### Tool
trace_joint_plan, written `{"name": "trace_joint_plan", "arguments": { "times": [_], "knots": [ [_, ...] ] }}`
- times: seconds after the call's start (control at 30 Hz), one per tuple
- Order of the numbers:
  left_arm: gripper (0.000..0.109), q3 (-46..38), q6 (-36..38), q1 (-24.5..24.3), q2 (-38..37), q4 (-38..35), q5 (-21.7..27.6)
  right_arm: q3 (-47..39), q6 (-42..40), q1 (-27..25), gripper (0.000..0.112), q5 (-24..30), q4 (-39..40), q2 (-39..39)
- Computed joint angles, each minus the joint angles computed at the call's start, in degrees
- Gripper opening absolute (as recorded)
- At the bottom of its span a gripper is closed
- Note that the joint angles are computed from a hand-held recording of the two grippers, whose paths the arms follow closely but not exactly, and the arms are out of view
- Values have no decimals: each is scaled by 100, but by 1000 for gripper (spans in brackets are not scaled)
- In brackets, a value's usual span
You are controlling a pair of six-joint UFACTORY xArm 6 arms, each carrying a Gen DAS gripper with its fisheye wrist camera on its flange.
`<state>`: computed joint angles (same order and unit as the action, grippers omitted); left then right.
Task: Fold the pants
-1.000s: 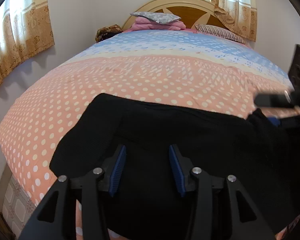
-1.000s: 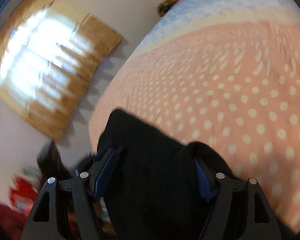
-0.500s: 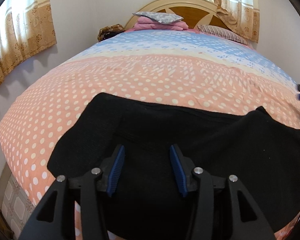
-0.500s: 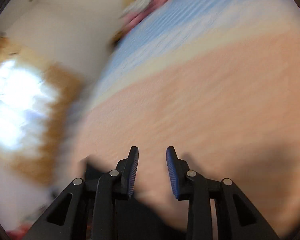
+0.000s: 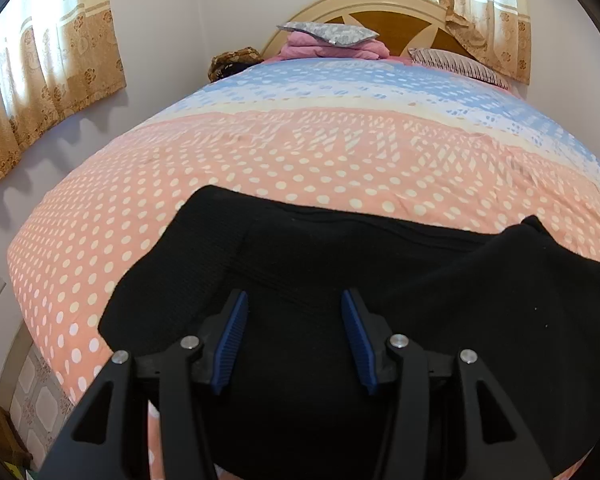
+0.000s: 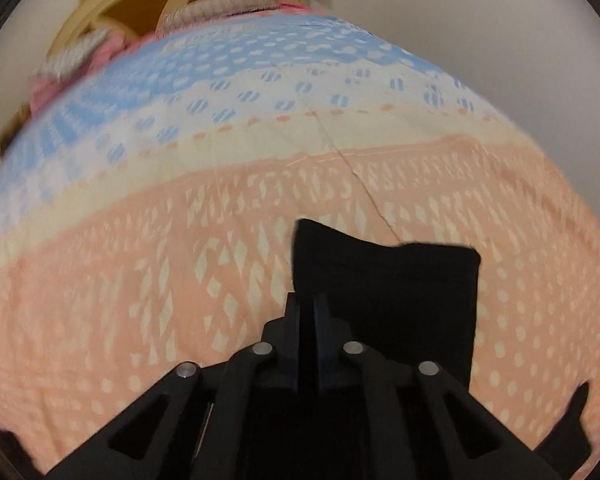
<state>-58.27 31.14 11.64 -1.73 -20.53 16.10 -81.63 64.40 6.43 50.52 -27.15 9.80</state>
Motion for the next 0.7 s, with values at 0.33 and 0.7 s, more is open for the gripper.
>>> {"name": "trace_joint_plan", "arguments": {
  "times": [0.33,0.7],
  "knots": [
    [52,-66,-353,29,10,284,135,4526,3248,-201,5,-2200,-1683,-4944],
    [53,-106,-518,24,35,536,152,7012,3766,654,6,-252,-834,-8378]
  ]
}}
